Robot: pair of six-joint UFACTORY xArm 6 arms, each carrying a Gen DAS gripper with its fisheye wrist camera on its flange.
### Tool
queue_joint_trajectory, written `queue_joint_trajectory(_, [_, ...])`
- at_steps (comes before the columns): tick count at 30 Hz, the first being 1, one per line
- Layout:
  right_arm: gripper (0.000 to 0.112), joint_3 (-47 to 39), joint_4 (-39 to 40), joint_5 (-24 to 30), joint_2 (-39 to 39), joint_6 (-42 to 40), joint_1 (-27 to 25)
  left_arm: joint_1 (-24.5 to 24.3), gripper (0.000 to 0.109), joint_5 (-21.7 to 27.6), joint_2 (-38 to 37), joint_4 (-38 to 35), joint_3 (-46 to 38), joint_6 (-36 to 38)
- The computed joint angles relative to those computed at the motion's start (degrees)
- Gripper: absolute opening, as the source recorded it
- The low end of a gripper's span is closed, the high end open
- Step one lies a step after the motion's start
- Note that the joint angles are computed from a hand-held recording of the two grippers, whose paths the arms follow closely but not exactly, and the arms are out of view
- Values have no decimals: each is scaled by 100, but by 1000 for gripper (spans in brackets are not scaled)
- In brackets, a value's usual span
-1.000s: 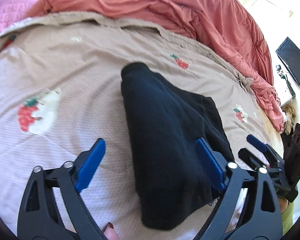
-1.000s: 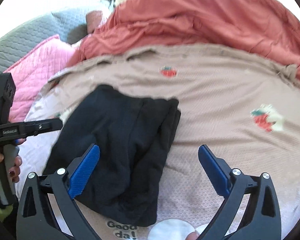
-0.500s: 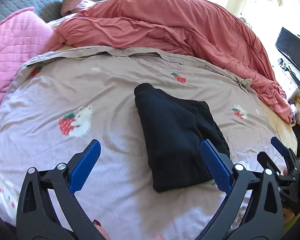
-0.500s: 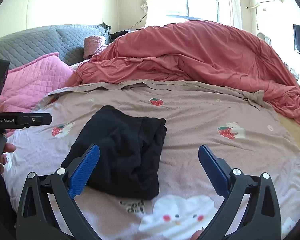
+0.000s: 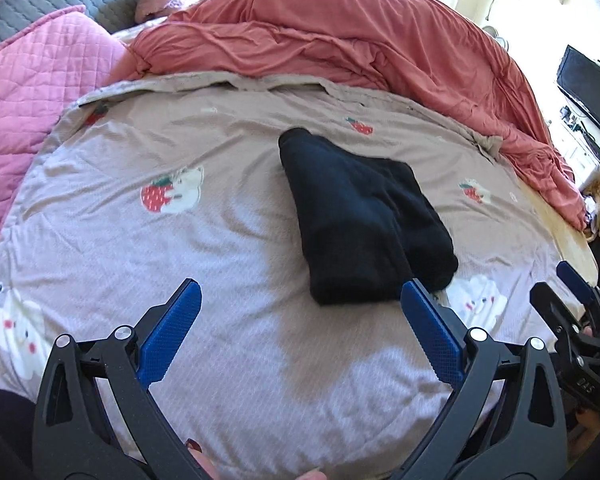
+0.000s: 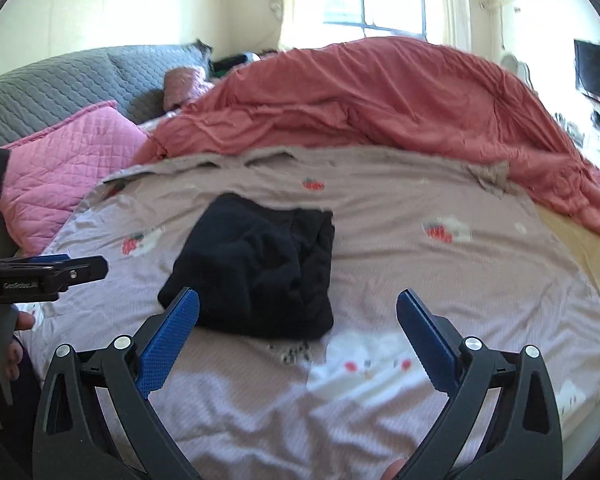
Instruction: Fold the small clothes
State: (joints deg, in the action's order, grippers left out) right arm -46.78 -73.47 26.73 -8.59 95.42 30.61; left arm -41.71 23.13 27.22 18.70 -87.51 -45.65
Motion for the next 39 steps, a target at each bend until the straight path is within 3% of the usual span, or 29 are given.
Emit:
queue_joint_trajectory(5, [99, 59, 769, 66, 93, -335, 113, -20, 94, 135, -162, -88, 375, -73])
queue_joint_trajectory(14, [99, -2, 1274, 63, 523, -654, 98, -9, 94, 99, -184, -433, 534, 8])
queue_joint_trajectory(26, [99, -13, 1041, 55, 501, -508, 97, -74, 94, 325, -110, -299, 366, -13])
queue_joint_trajectory(39, [99, -12, 1025, 113, 483, -496, 118, -50, 94, 194, -165, -311, 449, -42])
